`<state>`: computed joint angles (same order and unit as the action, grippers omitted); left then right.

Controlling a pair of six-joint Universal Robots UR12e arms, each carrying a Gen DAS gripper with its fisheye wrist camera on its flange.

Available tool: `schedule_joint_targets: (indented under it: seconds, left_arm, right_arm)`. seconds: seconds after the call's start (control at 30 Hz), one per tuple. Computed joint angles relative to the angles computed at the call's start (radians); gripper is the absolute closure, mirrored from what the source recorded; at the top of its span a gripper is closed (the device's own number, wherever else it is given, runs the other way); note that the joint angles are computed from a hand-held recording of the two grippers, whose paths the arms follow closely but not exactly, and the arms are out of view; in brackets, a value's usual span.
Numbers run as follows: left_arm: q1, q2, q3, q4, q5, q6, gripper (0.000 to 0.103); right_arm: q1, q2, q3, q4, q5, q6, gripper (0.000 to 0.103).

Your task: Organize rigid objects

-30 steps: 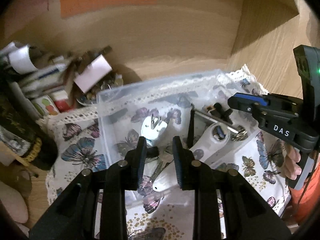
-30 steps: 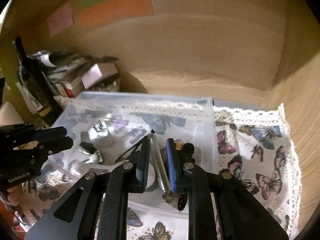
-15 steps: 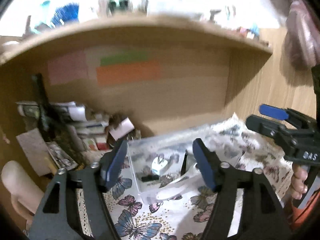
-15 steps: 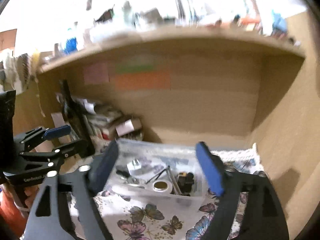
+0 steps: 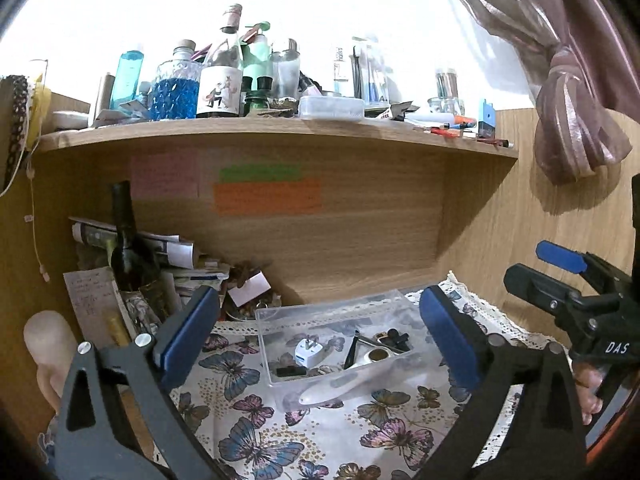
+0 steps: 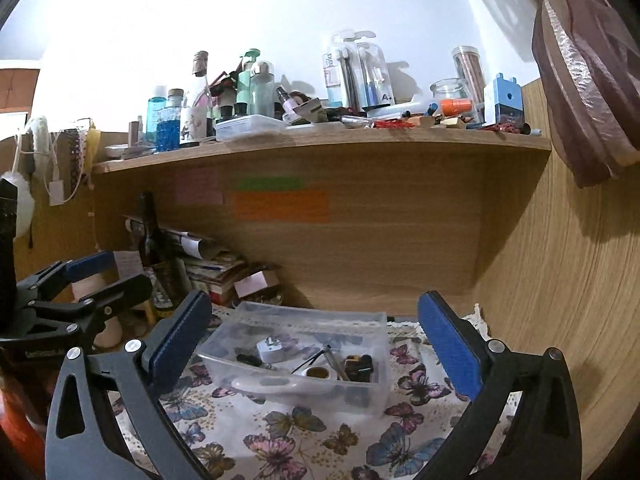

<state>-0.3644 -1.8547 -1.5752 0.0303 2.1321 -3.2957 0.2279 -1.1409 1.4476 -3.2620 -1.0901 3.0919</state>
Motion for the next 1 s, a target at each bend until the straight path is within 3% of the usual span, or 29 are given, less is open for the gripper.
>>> schedule_joint_targets:
  seconds: [1.0]
  left_arm:
    - [0.008, 0.008, -0.011, -0.011, -0.040, -0.016, 0.001]
  right_arm:
    - [0.002, -0.009, 0.018, -0.006, 0.001, 0.001, 0.000]
